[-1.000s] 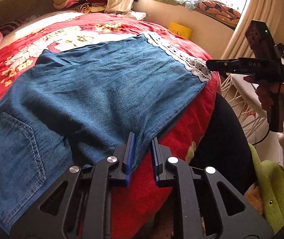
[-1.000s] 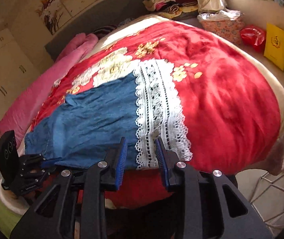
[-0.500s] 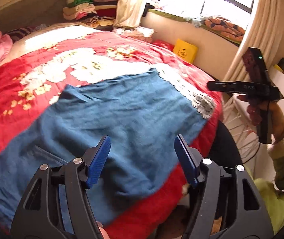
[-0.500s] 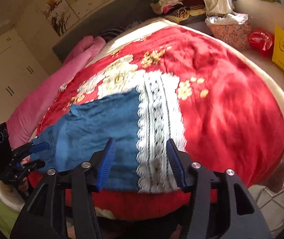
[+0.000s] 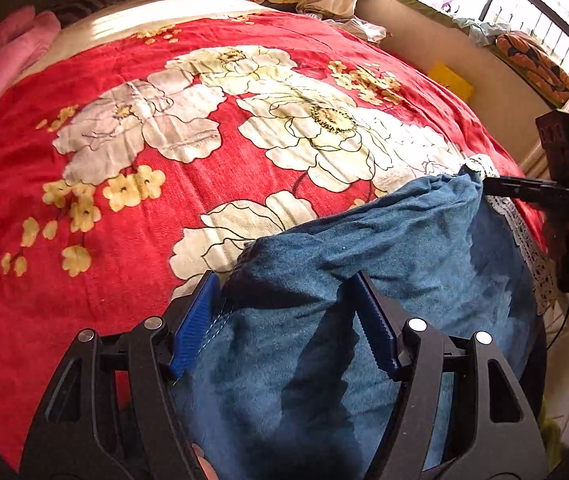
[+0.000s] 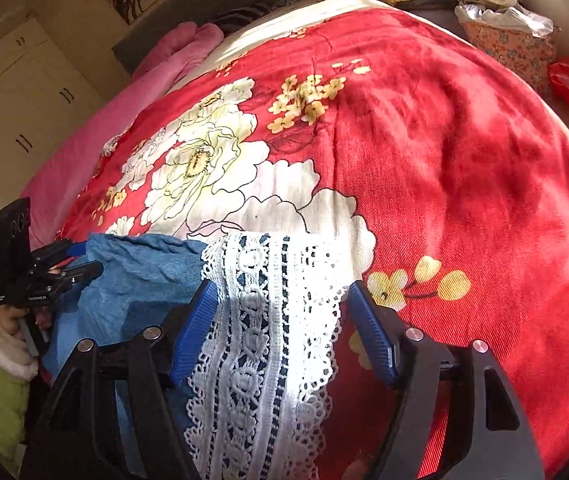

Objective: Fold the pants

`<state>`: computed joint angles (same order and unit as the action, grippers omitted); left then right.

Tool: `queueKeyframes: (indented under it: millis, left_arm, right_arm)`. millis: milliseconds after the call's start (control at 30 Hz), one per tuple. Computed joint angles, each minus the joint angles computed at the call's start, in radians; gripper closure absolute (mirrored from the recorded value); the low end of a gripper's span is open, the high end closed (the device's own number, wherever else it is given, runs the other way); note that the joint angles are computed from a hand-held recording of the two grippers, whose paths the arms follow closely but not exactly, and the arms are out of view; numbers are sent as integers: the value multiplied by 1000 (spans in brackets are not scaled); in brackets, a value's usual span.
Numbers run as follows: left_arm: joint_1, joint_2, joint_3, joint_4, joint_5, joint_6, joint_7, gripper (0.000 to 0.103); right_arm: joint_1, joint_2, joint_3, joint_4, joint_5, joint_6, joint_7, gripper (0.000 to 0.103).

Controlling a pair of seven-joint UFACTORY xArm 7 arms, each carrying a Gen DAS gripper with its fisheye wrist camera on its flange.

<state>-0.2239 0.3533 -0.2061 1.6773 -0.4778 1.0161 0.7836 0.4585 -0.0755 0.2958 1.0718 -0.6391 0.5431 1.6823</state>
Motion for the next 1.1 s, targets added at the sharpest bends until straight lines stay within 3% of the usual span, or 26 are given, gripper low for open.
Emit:
queueKeyframes:
  millis: [33,67,100,133,200,333,600,767,800,867,1100]
  left_arm:
    - [1,14,-2,11,-12,6,-11,46]
    - [7,22,-7,20,-30,20,-16,64]
    - [18,35,-15,41,-59,55,-19,75]
    - [22,37,-17,49,-75,70,-29,89]
    - [16,41,-15,63,-76,74,-52,97]
    - [35,80,-24,145,-148,86,-100,98]
    - [-56,150,-17,210,-23,-22,-194,100]
    - [-25,153,-37,179,-41,-40,-217,92]
    - [-15,142,-38,173,-51,-37,-226,88]
    - [5,103,-39,142,-74,-52,-220,67]
    - [90,-202,18,-158,-207,-129,-125,39]
  right_arm:
    - [-6,1,0,-6,-33,-27,37,57]
    - [-9,3,-1,-11,-57,-63,58,70]
    - [-11,2,-1,-17,-79,-108,75,84]
    - [-14,4,4,-15,-121,-135,104,87]
    - [-7,9,15,8,-160,-116,116,89]
    - [-25,-62,19,-1,-223,-73,169,89]
    - [-41,22,-11,140,-26,160,-183,88]
    - [0,113,-49,181,21,232,-236,67]
    - [8,97,-56,163,8,223,-201,57]
    - [14,45,-57,122,-19,205,-124,51]
    - [5,-124,80,43,-145,260,151,29]
